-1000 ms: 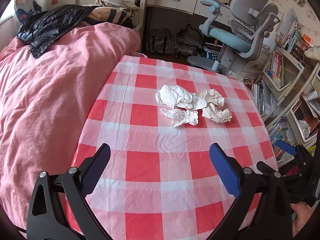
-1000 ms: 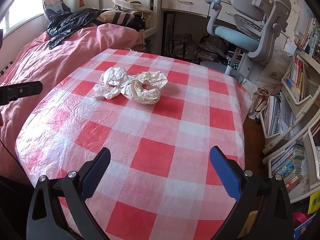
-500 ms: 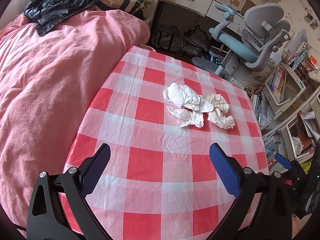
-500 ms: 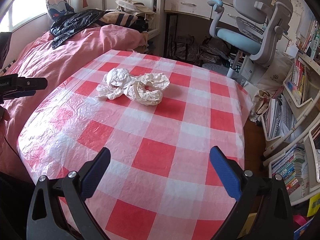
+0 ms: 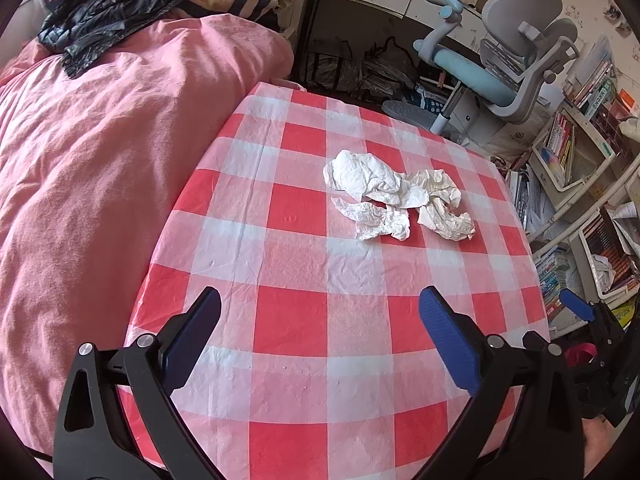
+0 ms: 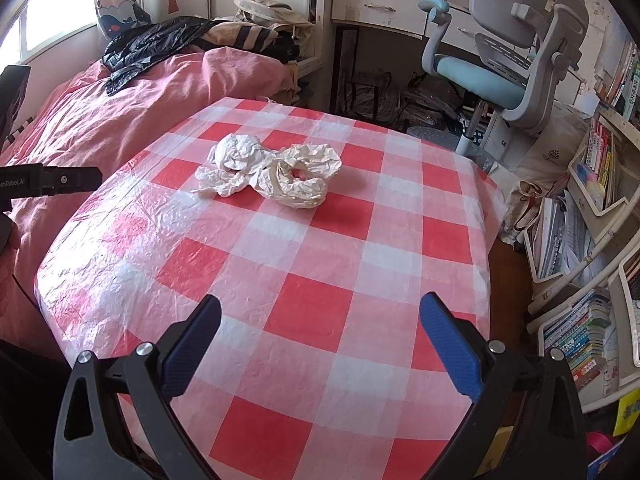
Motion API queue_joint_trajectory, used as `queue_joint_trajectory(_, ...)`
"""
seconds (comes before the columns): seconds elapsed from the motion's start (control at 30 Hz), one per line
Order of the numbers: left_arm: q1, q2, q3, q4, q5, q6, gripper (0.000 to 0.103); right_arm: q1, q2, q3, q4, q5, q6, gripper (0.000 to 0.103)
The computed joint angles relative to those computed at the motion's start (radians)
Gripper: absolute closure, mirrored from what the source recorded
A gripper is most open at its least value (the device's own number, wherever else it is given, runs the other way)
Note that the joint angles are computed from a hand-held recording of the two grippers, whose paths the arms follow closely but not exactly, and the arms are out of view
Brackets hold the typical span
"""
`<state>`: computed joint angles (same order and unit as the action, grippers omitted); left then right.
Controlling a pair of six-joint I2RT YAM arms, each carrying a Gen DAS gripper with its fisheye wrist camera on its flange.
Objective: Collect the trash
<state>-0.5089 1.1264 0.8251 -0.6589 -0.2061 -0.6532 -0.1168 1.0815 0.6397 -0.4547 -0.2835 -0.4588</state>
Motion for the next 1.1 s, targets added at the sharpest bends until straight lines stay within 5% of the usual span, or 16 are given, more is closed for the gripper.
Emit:
queue_joint_trajectory(0.73,0.012,0.012,-0.014,0.023,0.033,0.017,0.007,0.001,0.024,0.007,0.007,-0.036,0.032,0.008)
queue_joint_trajectory(1.1,0.076,0.221,0.025,0.228,0.131,0.145,0.008,0.077,0.295,0.155,0.127,-0.055,0.082,0.008)
